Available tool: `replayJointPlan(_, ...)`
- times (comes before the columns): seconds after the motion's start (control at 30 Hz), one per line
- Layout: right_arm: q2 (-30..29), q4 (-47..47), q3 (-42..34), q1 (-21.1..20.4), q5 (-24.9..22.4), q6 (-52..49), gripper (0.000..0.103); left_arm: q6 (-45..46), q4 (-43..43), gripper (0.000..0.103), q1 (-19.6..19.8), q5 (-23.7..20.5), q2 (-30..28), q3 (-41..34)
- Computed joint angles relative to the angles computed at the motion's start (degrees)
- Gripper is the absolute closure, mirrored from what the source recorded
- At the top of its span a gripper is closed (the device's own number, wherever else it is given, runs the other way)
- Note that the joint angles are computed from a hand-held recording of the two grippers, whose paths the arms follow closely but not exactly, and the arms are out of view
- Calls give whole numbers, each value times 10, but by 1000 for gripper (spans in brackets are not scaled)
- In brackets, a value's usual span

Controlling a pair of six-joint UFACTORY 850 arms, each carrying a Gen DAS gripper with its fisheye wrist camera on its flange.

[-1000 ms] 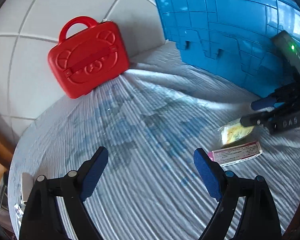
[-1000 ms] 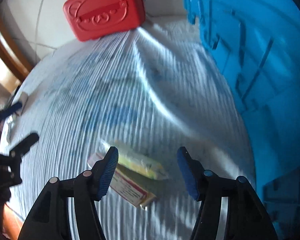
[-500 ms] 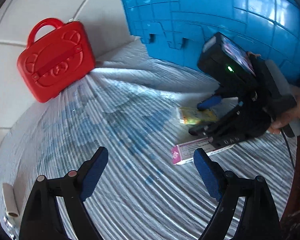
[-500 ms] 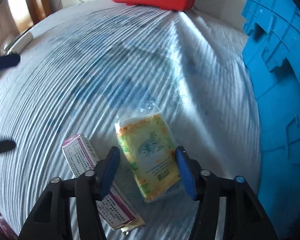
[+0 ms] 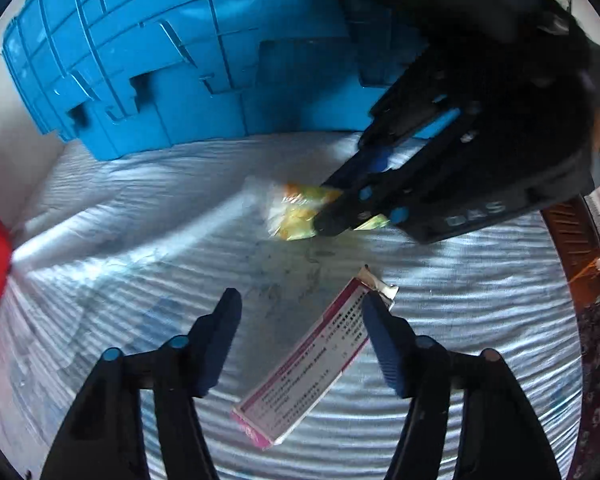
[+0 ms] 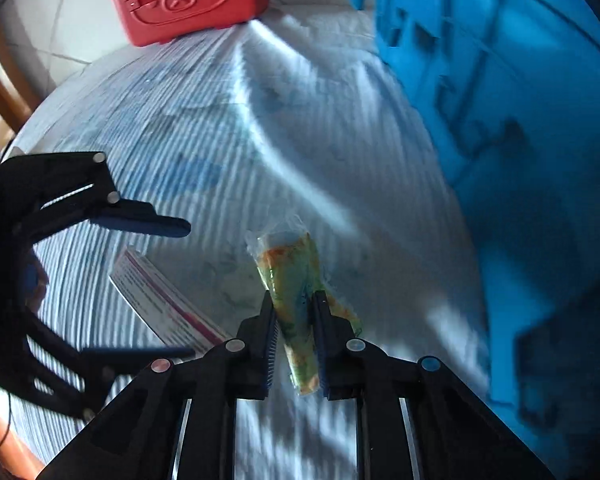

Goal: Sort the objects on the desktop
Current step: 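Grasp the yellow snack packet with the right tool while the left grasps the pink-white medicine box, then carry the snack packet and medicine box into the blue bin and release both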

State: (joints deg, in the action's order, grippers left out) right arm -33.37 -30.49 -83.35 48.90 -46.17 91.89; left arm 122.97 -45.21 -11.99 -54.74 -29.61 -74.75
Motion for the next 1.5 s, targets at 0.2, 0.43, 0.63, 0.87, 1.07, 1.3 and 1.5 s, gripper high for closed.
replayJointPlan(0.2,9,3,4,12,-7,20,87,-17,91,50,-3,-65,-21,-35)
replayJointPlan(0.43,10,1,4,20,-21,38,87,-6,133,66,2,-44,-27,-33)
replayJointPlan(0.63,15,-30,3,29,-31,88,88,1,6,75,40,67,13,34)
replayJointPlan(0.87,-19,-82,-39,39,-35,128,88,-84,-172,75,69,215,65,105)
replayJointPlan(1.07,-36,-155,-105,52,-74,140,90,-165,-236,75,75,293,104,98)
replayJointPlan(1.3,-60,-251,-227,68,-135,85,89,-164,-337,75,102,338,185,89)
replayJointPlan(1.5,-103,-322,-364,93,-201,33,89,-96,-440,75,126,335,232,76)
